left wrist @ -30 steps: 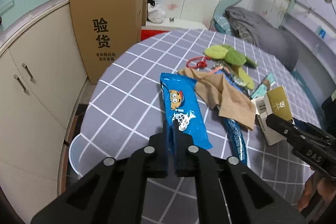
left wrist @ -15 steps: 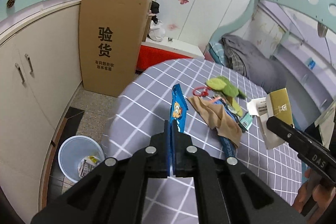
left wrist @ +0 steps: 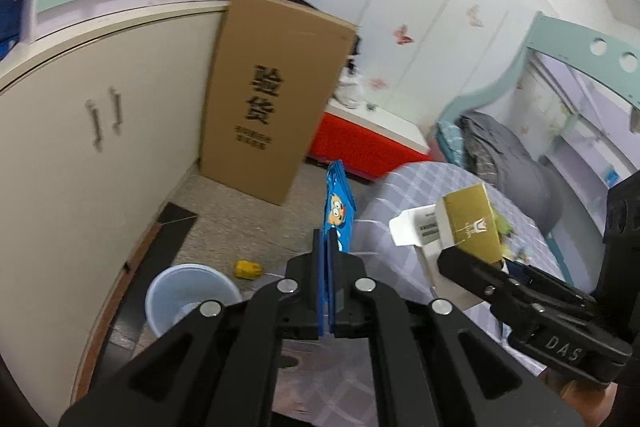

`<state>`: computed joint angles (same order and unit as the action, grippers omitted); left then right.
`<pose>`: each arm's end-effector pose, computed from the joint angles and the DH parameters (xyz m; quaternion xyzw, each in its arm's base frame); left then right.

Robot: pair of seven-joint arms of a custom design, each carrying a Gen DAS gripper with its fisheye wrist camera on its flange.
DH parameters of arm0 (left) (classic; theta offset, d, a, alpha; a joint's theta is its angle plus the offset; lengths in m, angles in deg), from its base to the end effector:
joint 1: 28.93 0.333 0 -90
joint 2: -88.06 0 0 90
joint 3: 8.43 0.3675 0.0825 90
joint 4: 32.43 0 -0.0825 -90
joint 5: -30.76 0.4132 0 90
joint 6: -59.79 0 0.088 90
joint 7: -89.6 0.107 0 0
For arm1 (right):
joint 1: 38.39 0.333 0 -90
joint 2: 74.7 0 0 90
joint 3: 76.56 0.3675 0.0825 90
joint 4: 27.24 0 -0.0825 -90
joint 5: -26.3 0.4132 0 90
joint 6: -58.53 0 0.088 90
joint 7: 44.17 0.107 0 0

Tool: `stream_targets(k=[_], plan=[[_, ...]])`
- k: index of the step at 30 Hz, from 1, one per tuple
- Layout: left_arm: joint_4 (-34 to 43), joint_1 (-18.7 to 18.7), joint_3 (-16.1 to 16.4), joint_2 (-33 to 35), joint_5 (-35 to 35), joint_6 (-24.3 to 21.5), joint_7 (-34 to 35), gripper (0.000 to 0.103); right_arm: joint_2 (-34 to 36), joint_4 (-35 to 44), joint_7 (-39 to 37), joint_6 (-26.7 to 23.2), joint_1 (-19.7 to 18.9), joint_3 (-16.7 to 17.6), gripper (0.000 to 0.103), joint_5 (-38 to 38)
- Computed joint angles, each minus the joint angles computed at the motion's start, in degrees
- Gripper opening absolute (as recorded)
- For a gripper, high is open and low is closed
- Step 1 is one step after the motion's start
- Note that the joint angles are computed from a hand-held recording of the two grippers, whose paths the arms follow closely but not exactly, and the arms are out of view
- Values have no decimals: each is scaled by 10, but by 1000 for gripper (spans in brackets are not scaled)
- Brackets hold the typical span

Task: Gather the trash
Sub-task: 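Carry both items over the wastebasket and open both tools to drop them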

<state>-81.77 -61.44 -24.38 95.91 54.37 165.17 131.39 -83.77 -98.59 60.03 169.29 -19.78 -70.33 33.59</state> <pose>0.4184 -0.3852 0.9802 -0.6607 0.6067 -0.4112 0.1622 0.4365 0.2229 0.9689 -0.7052 0.5763 -0.1261 0.3933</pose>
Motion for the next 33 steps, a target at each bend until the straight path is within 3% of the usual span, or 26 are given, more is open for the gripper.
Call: stream_targets(k=[7, 17, 18, 19, 21, 33], plan=[[-117, 72, 10, -65, -34, 18, -6, 1, 88, 72, 5, -21, 26, 18, 50, -15], [-162, 133, 17, -61, -78, 26, -26, 3, 156, 128, 9, -38, 54, 11, 50, -32], [-161, 136, 18, -57, -76, 17, -41, 9, 160, 131, 10, -41, 56, 11, 50, -33], [-156, 137, 19, -52, -75, 8, -50, 30, 162, 131, 10, -43, 57, 10, 50, -33], [-168, 141, 21, -55, -74, 10, -66, 54, 163, 131, 8, -47, 57, 9, 50, -31], [-178, 141, 12, -64, -55, -8, -74, 57, 171, 144, 12, -53, 64, 6, 50, -45]])
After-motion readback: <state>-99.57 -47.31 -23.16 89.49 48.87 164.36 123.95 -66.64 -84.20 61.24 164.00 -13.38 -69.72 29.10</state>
